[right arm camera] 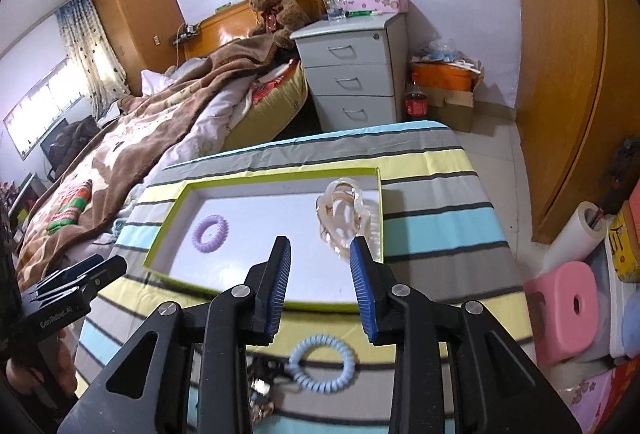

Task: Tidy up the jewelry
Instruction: 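Move both tools back toward the remaining jewelry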

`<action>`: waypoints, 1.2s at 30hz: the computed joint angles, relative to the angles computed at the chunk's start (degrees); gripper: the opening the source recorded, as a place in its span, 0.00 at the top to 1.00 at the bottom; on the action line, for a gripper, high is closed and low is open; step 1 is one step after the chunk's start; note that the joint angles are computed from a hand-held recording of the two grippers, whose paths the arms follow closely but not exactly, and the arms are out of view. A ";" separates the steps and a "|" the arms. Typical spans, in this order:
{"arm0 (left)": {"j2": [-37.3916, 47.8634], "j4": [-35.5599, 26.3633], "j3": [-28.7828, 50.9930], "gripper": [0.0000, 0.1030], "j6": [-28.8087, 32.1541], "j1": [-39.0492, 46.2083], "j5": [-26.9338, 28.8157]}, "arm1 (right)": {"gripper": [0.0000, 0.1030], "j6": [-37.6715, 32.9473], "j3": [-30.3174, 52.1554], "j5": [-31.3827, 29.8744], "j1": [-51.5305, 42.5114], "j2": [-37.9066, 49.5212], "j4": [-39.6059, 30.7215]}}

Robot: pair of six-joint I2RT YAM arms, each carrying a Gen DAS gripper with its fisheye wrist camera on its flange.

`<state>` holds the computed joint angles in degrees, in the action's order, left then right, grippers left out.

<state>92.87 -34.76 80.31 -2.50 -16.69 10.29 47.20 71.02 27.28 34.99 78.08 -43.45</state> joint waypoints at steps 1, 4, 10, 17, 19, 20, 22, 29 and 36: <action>-1.09 0.03 -0.92 0.31 -0.03 0.18 0.09 | 0.69 0.72 -0.21 0.58 0.84 -0.43 -0.32; -4.50 0.64 -4.08 0.31 0.77 0.25 -1.07 | 0.69 2.71 -0.73 3.05 4.21 -1.31 -1.44; -10.47 0.92 -9.65 0.28 1.19 1.03 -1.50 | 0.59 6.97 -1.90 5.76 9.84 -1.80 -3.21; -16.94 2.72 -17.43 0.27 1.34 3.88 1.63 | 0.58 12.53 -4.89 7.96 16.51 -3.10 -4.14; -18.33 3.35 -19.65 0.25 1.93 5.14 3.13 | 0.57 13.86 -5.74 8.22 18.13 -3.12 -4.18; -18.82 3.37 -20.48 0.25 2.07 5.59 3.55 | 0.55 14.41 -6.55 8.22 19.04 -3.26 -3.63; -19.73 3.19 -22.03 0.25 2.11 6.25 4.44 | 0.53 15.11 -8.40 8.48 20.70 -3.63 -1.69; -20.81 2.94 -26.21 0.24 3.41 9.59 7.93 | 0.53 13.51 -8.40 5.79 22.75 1.64 2.21; -19.54 1.67 -27.80 0.24 5.39 11.97 9.34 | 0.53 10.22 -5.20 4.47 23.00 7.90 2.80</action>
<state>73.33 -33.09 52.51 2.88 -4.73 19.63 57.43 65.82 31.75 57.99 85.98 -40.65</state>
